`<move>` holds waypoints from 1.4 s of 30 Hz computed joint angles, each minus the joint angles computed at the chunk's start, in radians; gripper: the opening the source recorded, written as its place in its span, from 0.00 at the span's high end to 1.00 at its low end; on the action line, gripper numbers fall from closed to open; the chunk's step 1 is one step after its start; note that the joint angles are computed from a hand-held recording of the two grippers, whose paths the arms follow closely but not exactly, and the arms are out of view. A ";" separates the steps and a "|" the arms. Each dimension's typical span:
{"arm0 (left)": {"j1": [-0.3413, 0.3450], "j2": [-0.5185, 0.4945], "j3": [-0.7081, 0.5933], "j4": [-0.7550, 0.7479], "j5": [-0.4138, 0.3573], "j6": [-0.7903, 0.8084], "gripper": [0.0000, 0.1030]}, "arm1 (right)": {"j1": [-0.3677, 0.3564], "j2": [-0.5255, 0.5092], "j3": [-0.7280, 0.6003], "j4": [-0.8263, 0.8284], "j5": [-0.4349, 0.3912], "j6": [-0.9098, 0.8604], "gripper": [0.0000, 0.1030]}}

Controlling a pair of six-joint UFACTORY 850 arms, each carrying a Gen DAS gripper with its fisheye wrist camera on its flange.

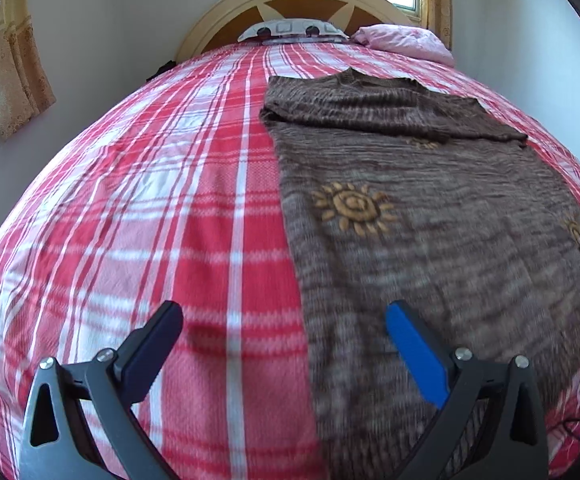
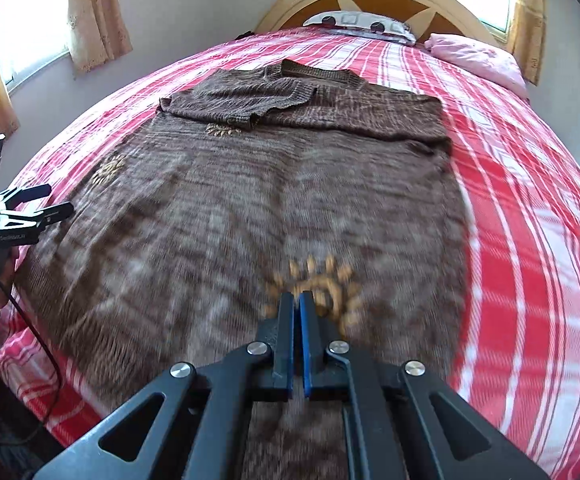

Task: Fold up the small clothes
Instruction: 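Move the right tool to the sweater hem and grasp it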

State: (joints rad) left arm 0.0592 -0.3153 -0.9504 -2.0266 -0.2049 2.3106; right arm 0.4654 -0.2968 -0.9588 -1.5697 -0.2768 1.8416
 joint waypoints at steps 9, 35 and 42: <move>0.020 0.084 0.098 -0.013 -0.046 0.044 0.00 | 0.036 0.112 0.142 -0.192 -0.032 0.286 0.39; 0.035 0.090 0.144 0.115 -0.118 -0.088 0.00 | 0.035 0.210 0.302 -0.444 -0.043 0.714 0.55; 0.032 0.089 0.133 0.207 -0.112 -0.180 0.00 | 0.015 0.222 0.319 -0.527 -0.043 0.833 0.69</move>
